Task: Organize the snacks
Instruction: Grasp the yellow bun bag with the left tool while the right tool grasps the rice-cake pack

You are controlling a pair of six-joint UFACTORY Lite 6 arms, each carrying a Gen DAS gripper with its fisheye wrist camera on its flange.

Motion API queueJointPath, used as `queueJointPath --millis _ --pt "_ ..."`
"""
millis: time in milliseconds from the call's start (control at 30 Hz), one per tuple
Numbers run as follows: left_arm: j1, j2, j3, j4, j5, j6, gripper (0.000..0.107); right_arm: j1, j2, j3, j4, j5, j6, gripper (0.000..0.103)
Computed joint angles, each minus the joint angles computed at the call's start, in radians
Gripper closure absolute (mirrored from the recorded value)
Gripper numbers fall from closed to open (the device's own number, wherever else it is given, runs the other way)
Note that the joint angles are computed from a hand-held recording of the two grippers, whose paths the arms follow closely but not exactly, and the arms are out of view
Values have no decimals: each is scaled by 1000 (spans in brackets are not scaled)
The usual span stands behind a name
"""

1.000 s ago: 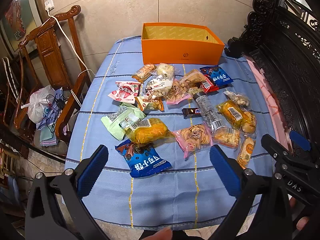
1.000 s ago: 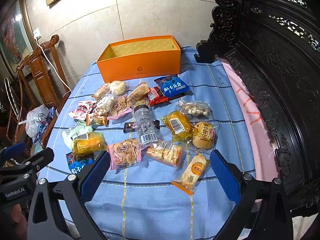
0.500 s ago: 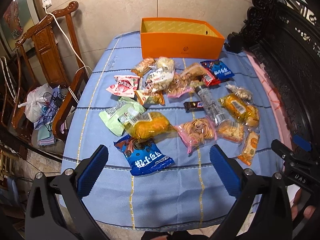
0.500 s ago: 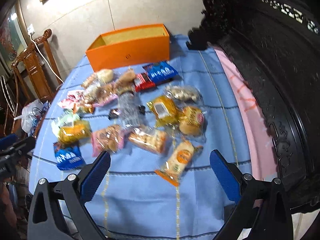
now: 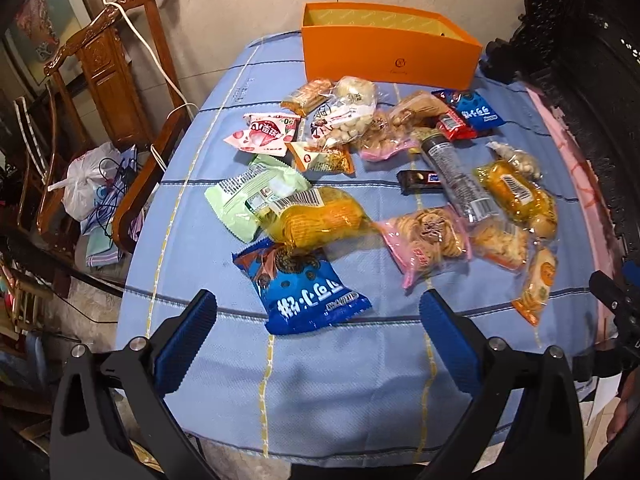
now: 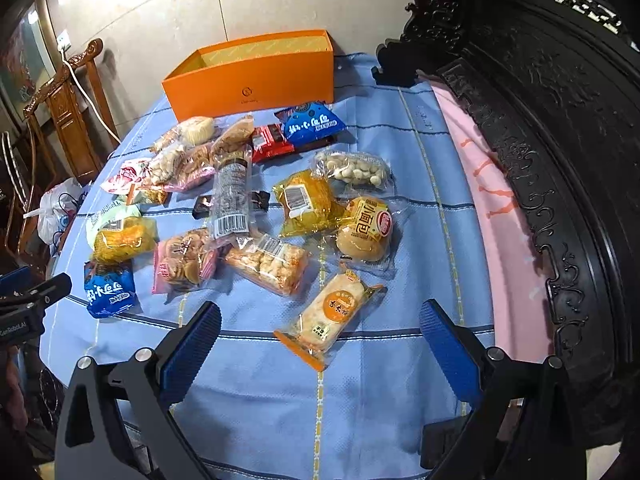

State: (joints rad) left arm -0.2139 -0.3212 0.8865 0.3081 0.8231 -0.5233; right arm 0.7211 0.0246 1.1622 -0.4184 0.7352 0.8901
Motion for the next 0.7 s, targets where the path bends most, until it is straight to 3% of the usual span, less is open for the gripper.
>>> queueJointPath --millis 300,567,700 --pt "105 285 146 -43 -172 292 9 -15 152 184 -25 64 58 3" --pt "155 516 257 -134 -244 565 10 -13 249 302 -33 114 144 3" --pt "173 593 297 -182 -245 662 32 -13 267 329 -37 137 169 3"
